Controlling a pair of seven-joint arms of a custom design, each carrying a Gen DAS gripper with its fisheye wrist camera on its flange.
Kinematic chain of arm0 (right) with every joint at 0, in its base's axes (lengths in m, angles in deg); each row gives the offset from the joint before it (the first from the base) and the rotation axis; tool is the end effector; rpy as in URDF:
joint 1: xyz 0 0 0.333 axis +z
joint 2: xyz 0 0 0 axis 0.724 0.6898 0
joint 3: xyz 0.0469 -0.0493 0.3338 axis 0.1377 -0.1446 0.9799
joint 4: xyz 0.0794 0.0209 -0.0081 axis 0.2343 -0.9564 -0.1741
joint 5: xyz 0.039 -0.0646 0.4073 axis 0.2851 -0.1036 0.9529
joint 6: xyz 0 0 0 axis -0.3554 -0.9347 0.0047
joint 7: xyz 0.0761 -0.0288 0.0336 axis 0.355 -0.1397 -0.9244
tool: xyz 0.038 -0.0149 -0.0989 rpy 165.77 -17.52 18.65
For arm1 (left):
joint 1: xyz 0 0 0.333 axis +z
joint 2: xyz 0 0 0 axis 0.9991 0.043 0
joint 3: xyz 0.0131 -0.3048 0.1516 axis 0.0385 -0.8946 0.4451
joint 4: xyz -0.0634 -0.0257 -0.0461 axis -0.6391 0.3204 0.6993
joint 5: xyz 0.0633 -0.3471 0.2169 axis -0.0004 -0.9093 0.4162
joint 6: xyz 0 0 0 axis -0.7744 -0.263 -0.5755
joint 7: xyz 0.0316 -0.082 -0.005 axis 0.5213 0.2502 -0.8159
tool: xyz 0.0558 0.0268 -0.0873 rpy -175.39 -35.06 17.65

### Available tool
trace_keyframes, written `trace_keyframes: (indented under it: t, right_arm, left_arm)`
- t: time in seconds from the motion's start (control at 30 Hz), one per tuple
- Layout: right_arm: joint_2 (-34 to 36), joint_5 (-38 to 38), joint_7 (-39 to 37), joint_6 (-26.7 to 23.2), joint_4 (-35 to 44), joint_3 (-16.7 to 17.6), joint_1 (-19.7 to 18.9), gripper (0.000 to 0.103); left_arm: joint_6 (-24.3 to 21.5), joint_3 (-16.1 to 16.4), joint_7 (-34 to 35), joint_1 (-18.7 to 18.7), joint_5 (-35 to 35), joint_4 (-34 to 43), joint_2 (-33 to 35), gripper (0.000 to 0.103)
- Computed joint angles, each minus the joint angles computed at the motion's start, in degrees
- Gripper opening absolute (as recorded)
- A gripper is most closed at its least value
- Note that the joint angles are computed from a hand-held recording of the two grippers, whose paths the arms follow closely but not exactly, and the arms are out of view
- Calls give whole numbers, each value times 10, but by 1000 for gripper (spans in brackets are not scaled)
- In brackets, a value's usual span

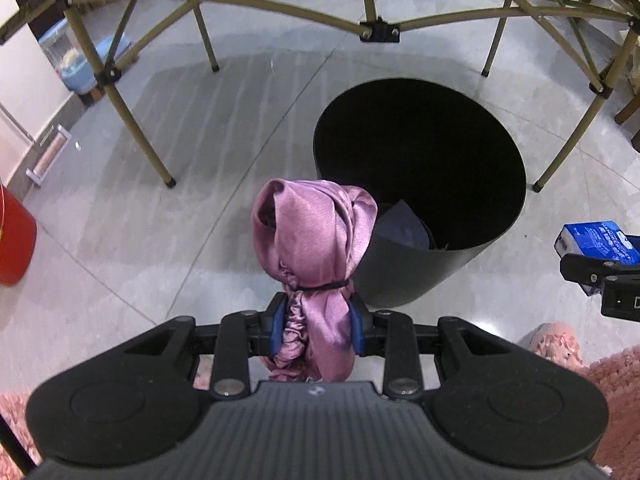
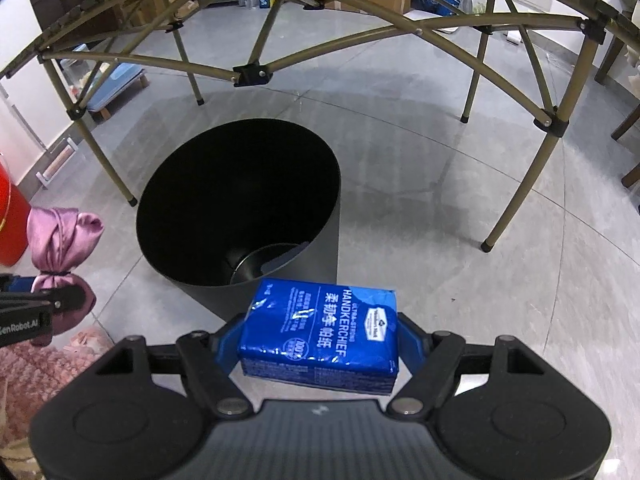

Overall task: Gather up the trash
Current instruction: 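Carry the pink scrunchie and blue tissue pack with both tools over the black bin, then open the left tool to drop the pink scrunchie into the black bin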

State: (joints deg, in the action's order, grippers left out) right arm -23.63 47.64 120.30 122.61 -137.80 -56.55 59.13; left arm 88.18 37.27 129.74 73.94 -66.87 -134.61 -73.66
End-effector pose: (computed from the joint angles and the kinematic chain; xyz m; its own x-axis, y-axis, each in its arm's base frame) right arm 0.4658 0.1301 0.4034 0.2516 -0.9650 -0.0737 -0.8615 -0.1886 -0.4715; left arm 0.4482 -0.2404 0.4203 0.1008 -0.9929 -0.0635 -0.9147 -0.0674 -0.3985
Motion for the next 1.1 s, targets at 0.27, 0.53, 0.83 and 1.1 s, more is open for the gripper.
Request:
trace_keyframes:
  t: [0.27, 0.53, 0.83, 1.1]
  right_arm:
    - [13, -28, 33, -3, 9, 2, -14, 75]
    - [30, -92, 95, 6, 22, 11, -39, 75]
    - [72, -188, 187, 16, 60, 4, -58, 75]
    - [90, -225, 232, 22, 79, -16, -58, 75]
  left_arm:
    - [-15, -3, -2, -6, -11, 42, 28, 31]
    - [-14, -6, -3, -20, -16, 106, 84, 31]
    - [-23, -2, -11, -29, -26, 169, 138, 31]
    - [-40, 4, -24, -34, -34, 234, 191, 31]
